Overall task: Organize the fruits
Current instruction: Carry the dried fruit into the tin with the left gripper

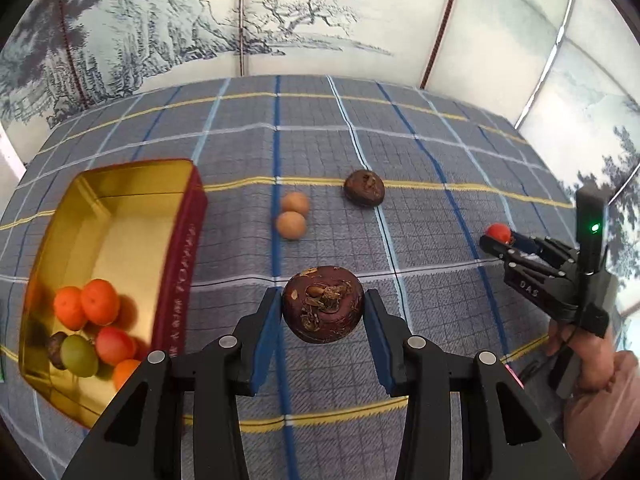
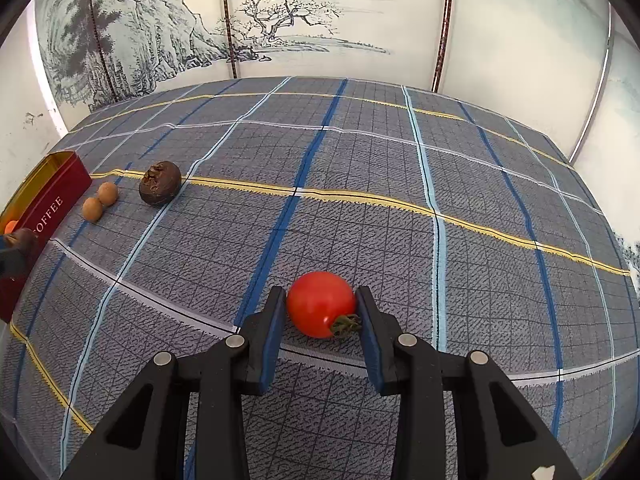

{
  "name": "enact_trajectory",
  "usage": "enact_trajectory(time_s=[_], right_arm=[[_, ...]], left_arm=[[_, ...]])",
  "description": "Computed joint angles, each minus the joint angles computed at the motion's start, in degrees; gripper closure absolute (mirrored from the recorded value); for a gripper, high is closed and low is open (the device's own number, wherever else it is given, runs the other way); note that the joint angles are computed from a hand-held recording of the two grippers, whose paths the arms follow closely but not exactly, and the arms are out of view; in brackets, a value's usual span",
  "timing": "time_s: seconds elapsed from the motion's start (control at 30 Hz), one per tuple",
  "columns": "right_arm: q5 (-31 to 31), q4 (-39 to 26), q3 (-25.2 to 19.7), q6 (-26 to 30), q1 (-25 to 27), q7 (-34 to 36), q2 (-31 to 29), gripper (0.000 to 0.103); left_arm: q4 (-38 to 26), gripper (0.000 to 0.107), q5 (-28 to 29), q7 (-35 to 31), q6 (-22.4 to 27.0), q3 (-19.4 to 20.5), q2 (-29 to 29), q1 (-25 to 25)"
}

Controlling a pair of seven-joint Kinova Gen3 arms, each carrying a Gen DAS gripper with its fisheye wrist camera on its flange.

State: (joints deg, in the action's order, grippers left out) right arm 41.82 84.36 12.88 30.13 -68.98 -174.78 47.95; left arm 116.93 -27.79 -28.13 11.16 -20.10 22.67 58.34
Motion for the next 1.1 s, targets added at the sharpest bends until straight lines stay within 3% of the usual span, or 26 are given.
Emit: enact_trajectory(time_s=[0.23,0.53,0.8,1.1], right_arm=[[0.1,0.1,-0.1,0.0,0.0,-0.1,0.0,0.069],[0.2,0.0,-0.1,0.0,0.1,-0.2,0.0,0.069],[0.2,0.0,-0.2,0.2,0.1,-0.1,0.0,0.069],[0.3,-0.1,-0.2,0.3,0.2,-0.1,0.1,0.069]], left_arm=[[3.3,0.065,-5.9,5.4,0.7,-6.7,-3.6,4.3],[7.4,0.065,-15.5,14.0,4.5,-9.6,-7.5,1.3],[10.9,0.064,-16.9,14.4,3.1,-3.9,-9.1,-11.7],[13.4,0.064,-21.3,18.8,2.2,1.5,-8.1,-20.2]])
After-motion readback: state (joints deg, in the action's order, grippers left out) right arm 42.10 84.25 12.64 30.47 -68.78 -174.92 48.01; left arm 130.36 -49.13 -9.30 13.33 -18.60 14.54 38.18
